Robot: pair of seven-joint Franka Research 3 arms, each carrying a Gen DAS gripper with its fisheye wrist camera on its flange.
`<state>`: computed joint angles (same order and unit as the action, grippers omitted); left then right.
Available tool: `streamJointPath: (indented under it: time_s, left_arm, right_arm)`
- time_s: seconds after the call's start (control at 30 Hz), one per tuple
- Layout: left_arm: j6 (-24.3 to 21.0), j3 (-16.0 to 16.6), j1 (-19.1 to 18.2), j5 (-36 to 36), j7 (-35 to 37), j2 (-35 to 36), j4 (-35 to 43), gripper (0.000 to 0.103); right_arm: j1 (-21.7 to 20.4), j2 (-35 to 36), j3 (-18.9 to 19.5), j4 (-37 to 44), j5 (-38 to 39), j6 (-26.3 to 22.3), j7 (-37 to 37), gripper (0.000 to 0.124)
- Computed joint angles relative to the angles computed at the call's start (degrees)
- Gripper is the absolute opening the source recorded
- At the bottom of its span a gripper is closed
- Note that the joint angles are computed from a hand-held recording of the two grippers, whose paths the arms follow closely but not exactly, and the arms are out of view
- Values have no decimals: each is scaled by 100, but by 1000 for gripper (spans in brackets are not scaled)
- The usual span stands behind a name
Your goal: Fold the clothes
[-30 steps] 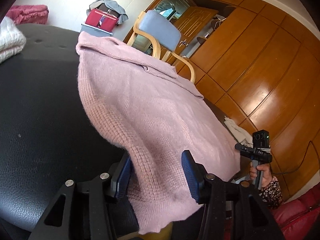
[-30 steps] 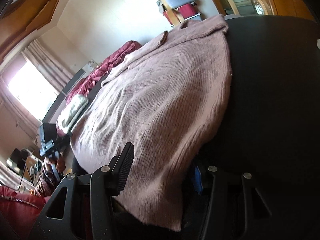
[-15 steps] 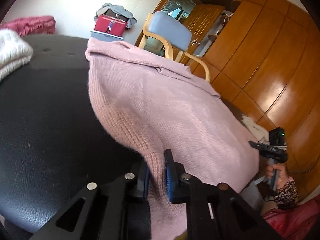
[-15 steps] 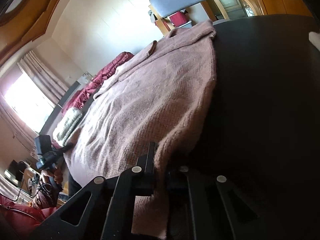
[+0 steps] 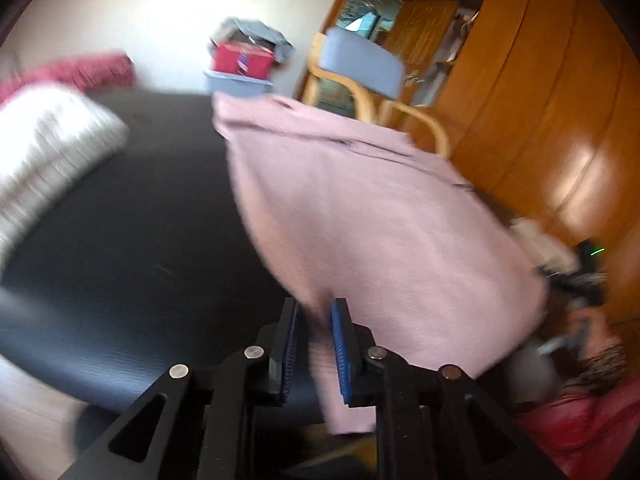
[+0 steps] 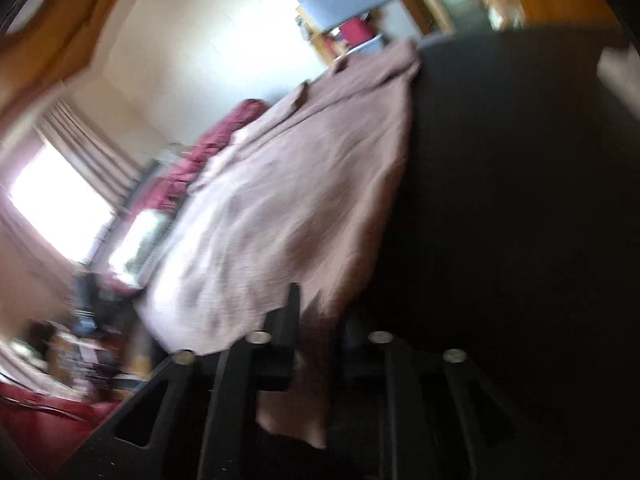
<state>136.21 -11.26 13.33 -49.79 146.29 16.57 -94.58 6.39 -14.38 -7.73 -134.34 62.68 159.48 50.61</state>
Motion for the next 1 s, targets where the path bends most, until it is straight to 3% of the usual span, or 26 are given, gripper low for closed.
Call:
streamJointPath:
  time_s: [0.07,0.13,0.2,0.27,0.3,0.37,0.47,0.5,0.53,0.73,0.8,0.93,1.0]
  left_arm:
    - [1176,100,-300,420,-370,-162,-216,19]
    - [1891,-42,-459,543,-500,-131,-165,22]
    - [1783,-346,-391,226,-437,12,86,23]
    - [1489,-609,-344,-184,-303,215,403,24]
    - [1391,-623,-473,-70,-496,389,596,24]
    - [1189,-690,-695,191,-887,772,1031,24]
    - [988,-627,-1052,1047,-1540,1242,1485,24]
    - [956,-742,-1062,1378,-1764,1406,1624,24]
    - [969,-712,-1073,1307,-1700,1391,1563,24]
    - [1121,-1218,-567,1000,-1277,1381,1209,22]
    - [1169,-1311,-467,798,-1077,1349,1108,22]
    - [1209,-1341,-408,532,-825,1263,966,22]
    - [1192,-1315,-417,459,-782,1235,942,22]
  right_arm:
    - [-107,-91,222,-90,-374,723,346,24]
    - [-91,-55,400,-93,-731,1557,660,24]
    - [567,152,58,270,-267,1913,-11,24]
    - [1160,484,-222,860,495,1952,-981,24]
    - [1228,650,-206,1123,753,1834,-1316,24]
    - [1154,1076,-10,1598,560,1561,-1234,24]
    - [1032,1924,264,2419,-674,1122,-220,23]
    - [1009,2210,311,2729,-989,902,65,20]
    - [978,2505,355,3073,-1246,628,293,17]
    - [801,3665,506,4424,-2384,-737,1573,17]
    - [525,3658,751,4333,-2113,-818,1553,14]
    - [225,3223,879,3638,-2096,-346,1865,13]
    - [-76,2944,1079,3225,-1691,-122,1631,5]
